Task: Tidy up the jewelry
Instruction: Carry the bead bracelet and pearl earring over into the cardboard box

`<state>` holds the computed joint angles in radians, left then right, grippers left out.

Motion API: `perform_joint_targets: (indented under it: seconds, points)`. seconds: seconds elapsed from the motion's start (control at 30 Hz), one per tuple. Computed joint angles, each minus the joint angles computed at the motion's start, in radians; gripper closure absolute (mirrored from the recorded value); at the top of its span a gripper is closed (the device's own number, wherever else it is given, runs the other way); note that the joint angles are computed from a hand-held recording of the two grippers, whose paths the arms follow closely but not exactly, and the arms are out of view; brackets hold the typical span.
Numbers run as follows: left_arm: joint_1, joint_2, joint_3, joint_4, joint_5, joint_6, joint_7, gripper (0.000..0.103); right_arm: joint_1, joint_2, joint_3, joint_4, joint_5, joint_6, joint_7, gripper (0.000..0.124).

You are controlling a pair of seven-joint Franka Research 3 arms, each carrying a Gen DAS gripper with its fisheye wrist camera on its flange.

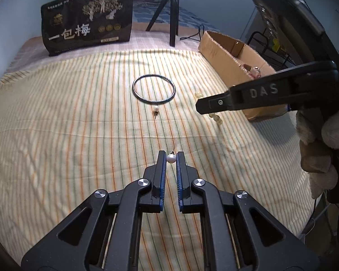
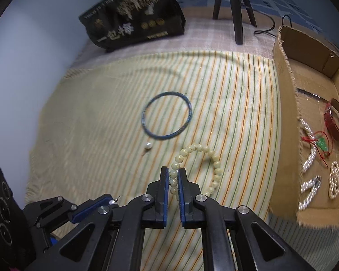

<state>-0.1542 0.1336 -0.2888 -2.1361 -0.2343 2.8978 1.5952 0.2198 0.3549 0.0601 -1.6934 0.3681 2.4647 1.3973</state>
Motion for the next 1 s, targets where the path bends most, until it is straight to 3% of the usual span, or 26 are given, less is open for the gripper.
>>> perform_joint_targets:
  seconds: [0.17, 0.53, 1.0]
  points:
    - [-0.009, -0.053, 0.001, -0.026, -0.025, 0.007, 0.018, 0.097, -0.026, -0.116, 0.016, -0.14, 0.081, 0.056, -0.085, 0.119]
    - [-0.072, -0.109, 0.03, -0.025, -0.02, 0.022, 0.038, 0.097, -0.035, -0.292, -0.001, -0.31, 0.252, 0.143, -0.232, 0.119]
    - [-0.099, -0.011, 0.004, 0.156, 0.066, 0.003, 0.003, 0.097, -0.061, -0.458, -0.078, -0.456, 0.278, 0.25, -0.309, 0.119]
